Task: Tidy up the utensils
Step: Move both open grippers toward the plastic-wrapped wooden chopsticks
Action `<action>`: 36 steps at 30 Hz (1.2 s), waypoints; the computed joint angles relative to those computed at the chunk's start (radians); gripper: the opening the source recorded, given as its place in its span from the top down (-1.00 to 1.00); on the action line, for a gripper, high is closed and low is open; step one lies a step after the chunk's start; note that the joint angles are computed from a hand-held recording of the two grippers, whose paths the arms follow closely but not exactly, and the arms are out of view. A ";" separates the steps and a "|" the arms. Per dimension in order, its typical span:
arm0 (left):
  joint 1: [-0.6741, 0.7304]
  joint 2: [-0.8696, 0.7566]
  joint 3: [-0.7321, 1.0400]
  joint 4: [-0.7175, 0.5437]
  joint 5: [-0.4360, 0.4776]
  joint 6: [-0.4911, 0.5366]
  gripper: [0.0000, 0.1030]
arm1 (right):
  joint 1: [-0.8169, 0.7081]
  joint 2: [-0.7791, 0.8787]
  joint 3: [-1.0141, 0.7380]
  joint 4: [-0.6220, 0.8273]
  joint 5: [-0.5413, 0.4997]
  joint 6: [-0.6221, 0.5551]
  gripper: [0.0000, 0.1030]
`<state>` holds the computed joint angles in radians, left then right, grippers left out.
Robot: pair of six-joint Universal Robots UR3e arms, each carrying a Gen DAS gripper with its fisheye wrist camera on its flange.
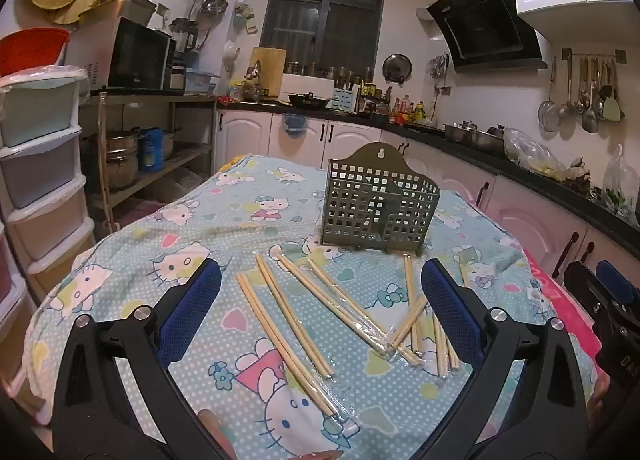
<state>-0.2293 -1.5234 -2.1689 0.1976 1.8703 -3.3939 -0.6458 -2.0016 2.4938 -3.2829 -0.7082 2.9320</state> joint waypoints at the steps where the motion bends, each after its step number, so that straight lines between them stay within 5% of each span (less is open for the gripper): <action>1: 0.001 0.000 -0.001 0.000 -0.001 0.000 -0.78 | 0.001 0.005 -0.002 -0.001 0.000 0.000 -0.88; 10: 0.025 -0.008 -0.010 0.014 -0.013 -0.010 -0.78 | 0.015 0.028 -0.046 0.033 -0.011 -0.014 -0.88; 18: 0.084 0.012 -0.005 -0.032 -0.066 -0.013 -0.78 | 0.166 0.177 -0.139 -0.007 -0.133 -0.039 -0.88; 27: 0.178 0.022 0.028 -0.141 -0.155 -0.013 -0.78 | 0.316 0.322 -0.346 0.168 -0.275 -0.073 -0.88; 36: 0.318 0.035 0.048 -0.241 -0.311 -0.007 -0.78 | 0.381 0.443 -0.529 0.333 -0.307 -0.092 -0.88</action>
